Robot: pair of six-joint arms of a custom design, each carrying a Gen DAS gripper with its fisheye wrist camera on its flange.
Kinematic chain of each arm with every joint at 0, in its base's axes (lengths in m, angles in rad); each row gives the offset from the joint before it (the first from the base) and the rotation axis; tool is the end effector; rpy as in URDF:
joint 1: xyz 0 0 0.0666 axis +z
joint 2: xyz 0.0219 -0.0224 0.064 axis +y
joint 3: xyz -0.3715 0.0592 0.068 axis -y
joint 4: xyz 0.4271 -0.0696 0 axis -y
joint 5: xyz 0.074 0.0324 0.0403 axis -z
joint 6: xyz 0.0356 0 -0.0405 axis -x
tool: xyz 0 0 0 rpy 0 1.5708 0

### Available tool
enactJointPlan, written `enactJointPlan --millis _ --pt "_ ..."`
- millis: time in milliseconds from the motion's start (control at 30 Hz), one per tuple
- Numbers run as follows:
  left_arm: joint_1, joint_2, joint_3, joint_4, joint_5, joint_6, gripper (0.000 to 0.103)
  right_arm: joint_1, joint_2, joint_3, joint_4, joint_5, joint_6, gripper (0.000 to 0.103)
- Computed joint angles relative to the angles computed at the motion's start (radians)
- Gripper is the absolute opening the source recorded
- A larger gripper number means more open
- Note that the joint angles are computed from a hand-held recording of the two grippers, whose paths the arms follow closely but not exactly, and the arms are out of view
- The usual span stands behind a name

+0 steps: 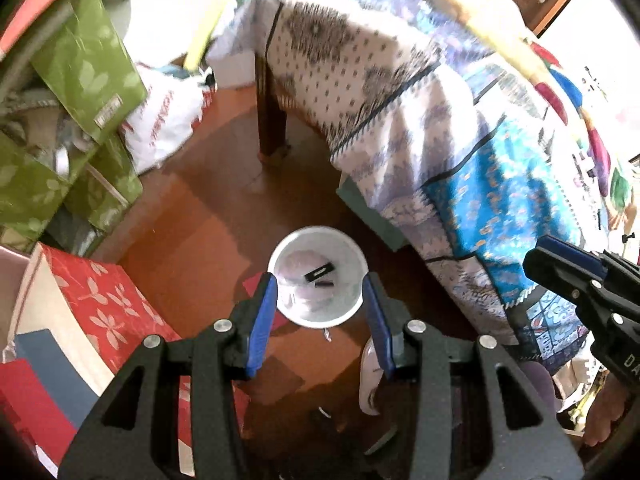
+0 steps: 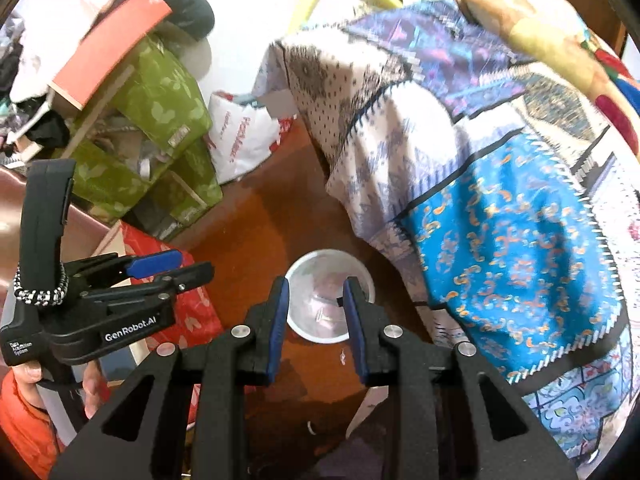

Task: Collect trash
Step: 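Open the left tool to drop the bag while the right drops the card, then move both open tools back up to the items on the bed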

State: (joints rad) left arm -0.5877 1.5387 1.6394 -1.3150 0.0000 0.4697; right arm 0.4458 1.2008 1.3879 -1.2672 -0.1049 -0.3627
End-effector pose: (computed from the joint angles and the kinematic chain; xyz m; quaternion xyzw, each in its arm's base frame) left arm 0.4500 -0.3003 0.4442 0.0580 0.9824 -0.0894 0.1531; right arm 0.3793 0.1850 0.4844 -0.0530 0.9674 0.1422 0.2030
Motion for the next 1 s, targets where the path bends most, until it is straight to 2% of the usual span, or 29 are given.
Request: enactJointPlan --millis 333,500,700,900,1000 --pt "-0.093 -0.056 0.101 0.016 -0.123 -0.009 0.043 -0.032 -0.147 0.003 0.025 0.082 -0.009 0.025" --pt "-0.156 -0.036 0.187 0.031 -0.176 -0.022 0.043 -0.1 -0.234 -0.006 0.037 0.117 -0.012 0.025" --pt "-0.244 0.042 0.332 0.05 -0.22 -0.049 0.043 -0.238 -0.313 -0.006 0.024 0.131 0.022 0.025" --pt "-0.32 0.186 0.539 0.044 -0.2 -0.076 0.043 -0.444 -0.379 -0.003 -0.002 0.111 0.099 0.025" --pt "-0.351 0.279 0.67 0.018 -0.183 -0.09 0.043 -0.586 -0.404 -0.009 -0.012 0.055 0.145 0.025"
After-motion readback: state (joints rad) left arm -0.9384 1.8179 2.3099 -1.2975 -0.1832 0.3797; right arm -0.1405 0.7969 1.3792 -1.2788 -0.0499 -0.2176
